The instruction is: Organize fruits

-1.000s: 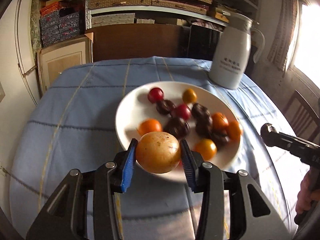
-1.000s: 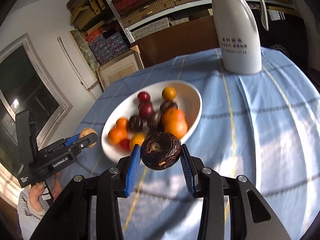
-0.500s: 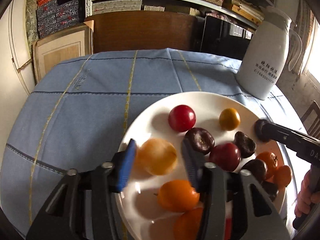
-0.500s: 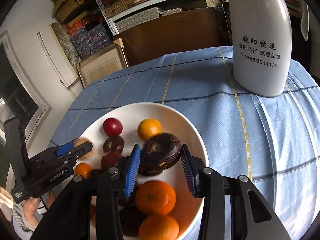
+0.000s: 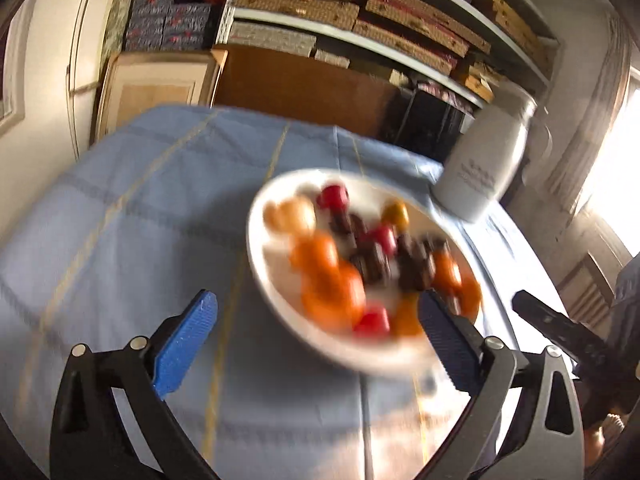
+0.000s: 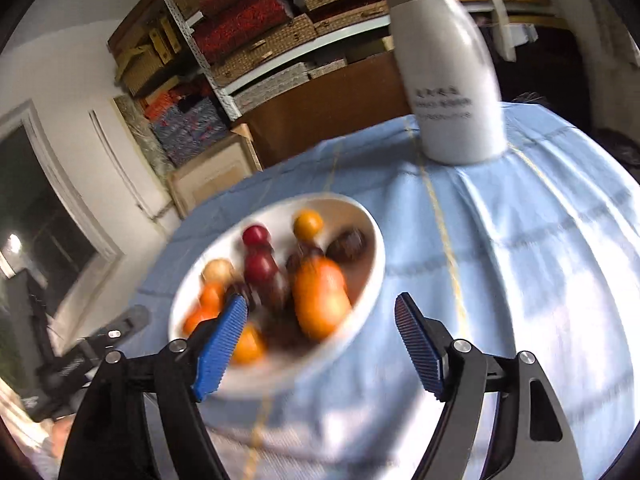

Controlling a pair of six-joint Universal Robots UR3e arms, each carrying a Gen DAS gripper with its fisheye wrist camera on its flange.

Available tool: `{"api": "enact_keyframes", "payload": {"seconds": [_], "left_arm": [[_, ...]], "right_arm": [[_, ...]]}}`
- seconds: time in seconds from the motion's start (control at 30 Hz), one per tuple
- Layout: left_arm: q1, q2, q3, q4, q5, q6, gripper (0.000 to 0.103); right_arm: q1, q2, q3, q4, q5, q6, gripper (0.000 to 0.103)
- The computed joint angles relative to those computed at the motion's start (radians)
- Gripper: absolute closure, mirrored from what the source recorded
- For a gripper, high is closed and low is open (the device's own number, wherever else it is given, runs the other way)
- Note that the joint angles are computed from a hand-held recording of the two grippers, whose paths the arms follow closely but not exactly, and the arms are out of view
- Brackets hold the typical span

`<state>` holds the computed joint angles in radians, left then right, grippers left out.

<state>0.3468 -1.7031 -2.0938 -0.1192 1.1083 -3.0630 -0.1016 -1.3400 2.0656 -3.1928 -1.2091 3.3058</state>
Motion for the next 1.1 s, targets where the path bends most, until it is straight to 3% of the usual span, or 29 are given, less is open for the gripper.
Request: {"api": "enact_keyframes", "payload": {"seconds": [0.17, 0.27, 0.33, 0.43, 0.53, 0.8, 0.87, 1.1], "left_arm": [[-0.115, 0.155, -0.251, 0.2, 0.198, 0.025, 0.005], [-0.154, 0.189, -0.319, 0.311, 0.259, 0.029, 0.005], [-0.153, 0.203, -0.338, 0.34, 0.252, 0.033, 0.005], [-0.137, 0.214, -0.333, 0.316, 0.24, 0.043, 0.005], [-0.138, 0.195, -0.301, 0.277, 0.237, 0.05, 0.005], [-0.099, 0.195, -0.283, 0.224, 0.158, 0.062, 0.005], [-0.104, 0.189, -0.281, 0.233, 0.178, 0.055, 0.004], [-0.098, 0.186, -0.276, 0.213, 0.166, 0.053, 0.004]], "right_arm": [[0.025, -0.123, 0.223, -0.19, -0.066, -0.007, 0.004], [0.059, -0.163, 0.294, -0.289, -0.155, -0.011, 0.004], [0.057, -0.184, 0.3, -0.262, -0.179, -0.003, 0.004], [-0.009, -0.214, 0.297, -0.184, -0.086, 0.019, 0.004], [-0.025, -0.215, 0.296, -0.183, -0.056, 0.041, 0.003], [0.141, -0.148, 0.224, -0.214, -0.236, -0.032, 0.004], [0.179, -0.135, 0.21, -0.22, -0.292, -0.048, 0.004], [0.177, -0.144, 0.204, -0.181, -0.28, -0.047, 0.004]]}}
